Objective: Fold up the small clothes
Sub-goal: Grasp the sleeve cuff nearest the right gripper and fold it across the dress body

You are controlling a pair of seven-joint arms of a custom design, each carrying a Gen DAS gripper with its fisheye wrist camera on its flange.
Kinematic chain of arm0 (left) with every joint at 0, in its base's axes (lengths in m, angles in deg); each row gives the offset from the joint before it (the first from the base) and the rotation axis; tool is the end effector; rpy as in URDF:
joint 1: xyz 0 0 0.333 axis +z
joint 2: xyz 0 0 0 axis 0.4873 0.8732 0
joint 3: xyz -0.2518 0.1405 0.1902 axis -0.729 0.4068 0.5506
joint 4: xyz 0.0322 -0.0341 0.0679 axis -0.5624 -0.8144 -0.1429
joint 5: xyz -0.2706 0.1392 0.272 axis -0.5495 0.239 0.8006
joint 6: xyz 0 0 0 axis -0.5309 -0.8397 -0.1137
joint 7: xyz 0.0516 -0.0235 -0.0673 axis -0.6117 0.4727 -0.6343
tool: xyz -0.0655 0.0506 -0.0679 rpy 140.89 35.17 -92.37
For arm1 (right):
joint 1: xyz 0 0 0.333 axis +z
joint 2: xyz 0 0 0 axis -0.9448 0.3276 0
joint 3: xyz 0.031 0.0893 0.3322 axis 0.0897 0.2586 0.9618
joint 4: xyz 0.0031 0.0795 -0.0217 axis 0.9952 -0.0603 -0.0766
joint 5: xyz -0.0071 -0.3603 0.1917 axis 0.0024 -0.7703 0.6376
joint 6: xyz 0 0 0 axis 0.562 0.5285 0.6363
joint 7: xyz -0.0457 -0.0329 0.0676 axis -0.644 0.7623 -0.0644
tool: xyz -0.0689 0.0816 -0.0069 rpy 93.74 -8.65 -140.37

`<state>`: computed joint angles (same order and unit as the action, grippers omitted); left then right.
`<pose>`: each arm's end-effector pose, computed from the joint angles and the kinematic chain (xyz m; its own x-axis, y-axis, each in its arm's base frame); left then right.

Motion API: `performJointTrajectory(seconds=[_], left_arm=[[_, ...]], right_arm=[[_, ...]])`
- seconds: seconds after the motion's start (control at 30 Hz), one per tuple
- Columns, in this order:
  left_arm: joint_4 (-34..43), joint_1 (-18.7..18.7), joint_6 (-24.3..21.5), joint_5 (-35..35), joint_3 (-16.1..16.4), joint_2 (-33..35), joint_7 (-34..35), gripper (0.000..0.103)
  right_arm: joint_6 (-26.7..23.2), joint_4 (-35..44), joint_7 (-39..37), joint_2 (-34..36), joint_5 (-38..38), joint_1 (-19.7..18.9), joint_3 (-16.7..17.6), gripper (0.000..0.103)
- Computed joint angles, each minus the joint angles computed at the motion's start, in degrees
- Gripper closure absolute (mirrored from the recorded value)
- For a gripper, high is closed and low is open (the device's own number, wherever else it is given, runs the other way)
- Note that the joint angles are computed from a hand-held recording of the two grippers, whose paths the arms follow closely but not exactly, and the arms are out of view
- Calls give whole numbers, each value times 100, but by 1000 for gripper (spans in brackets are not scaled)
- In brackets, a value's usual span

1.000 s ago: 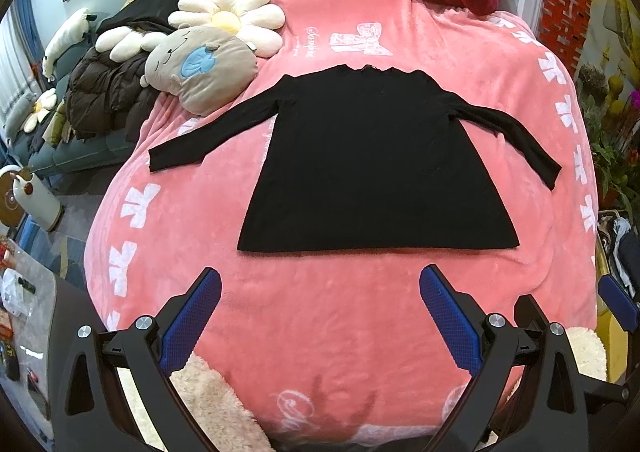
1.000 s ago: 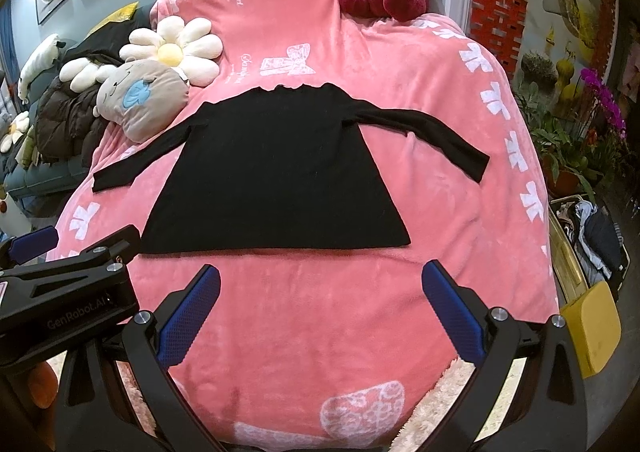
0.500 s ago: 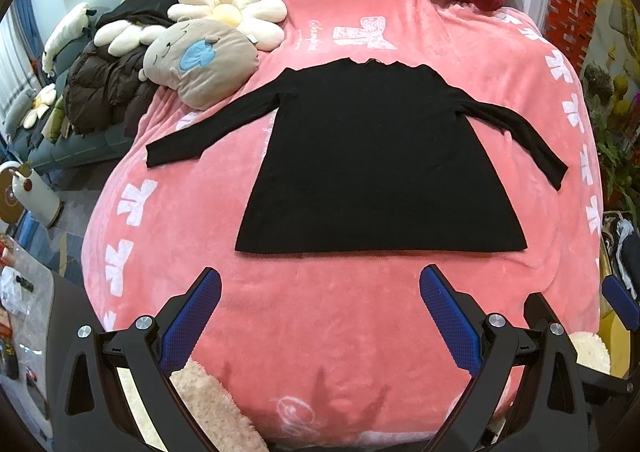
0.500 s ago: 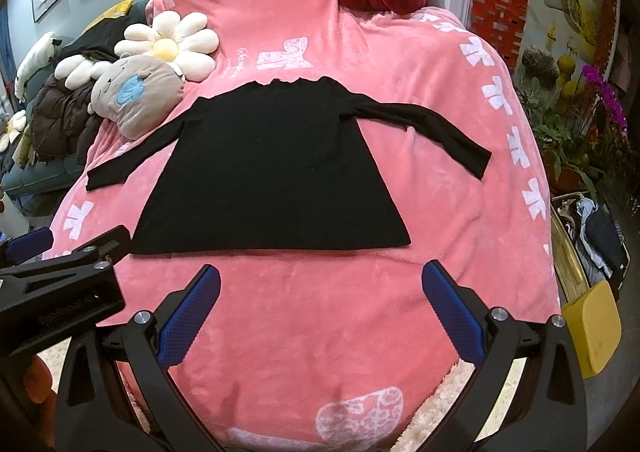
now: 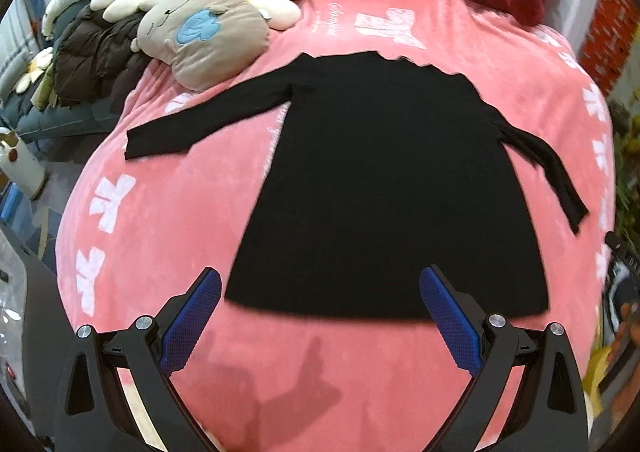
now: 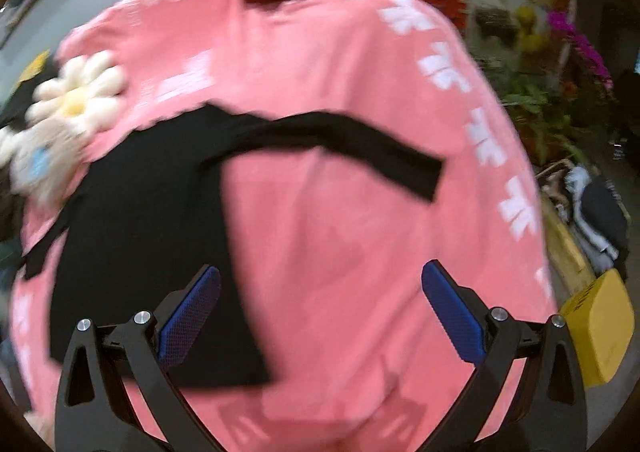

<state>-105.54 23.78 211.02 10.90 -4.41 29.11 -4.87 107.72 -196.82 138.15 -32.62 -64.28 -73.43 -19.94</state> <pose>0.4212 -0.1647 0.6390 0.3289 -0.9438 0.0325 -0.7992 -0.2965 -0.5228 0.5120 -0.0570 0.5804 -0.1651 -0.9850 -0.0509 -0.7032 0.1538 -0.6942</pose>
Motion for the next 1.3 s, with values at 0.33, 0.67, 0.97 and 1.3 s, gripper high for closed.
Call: performJointTrajectory(seconds=[0.33, 0.67, 0.97, 1.3], left_arm=[[217, 164, 467, 160, 116, 898, -246, 5], [482, 85, 492, 257, 232, 1518, -258, 6], [351, 129, 635, 187, 384, 1520, -113, 5], [-62, 357, 1115, -227, 578, 1114, -17, 5]], right_arm=[[101, 2133, 101, 2665, 514, -384, -416, 22], [-467, 3439, 1, 3866, 767, -595, -194, 51], [-61, 3762, -1870, 3389, 2922, -1037, 809, 99], [-1410, 6069, -2852, 4072, 3556, 410, 1448, 99]])
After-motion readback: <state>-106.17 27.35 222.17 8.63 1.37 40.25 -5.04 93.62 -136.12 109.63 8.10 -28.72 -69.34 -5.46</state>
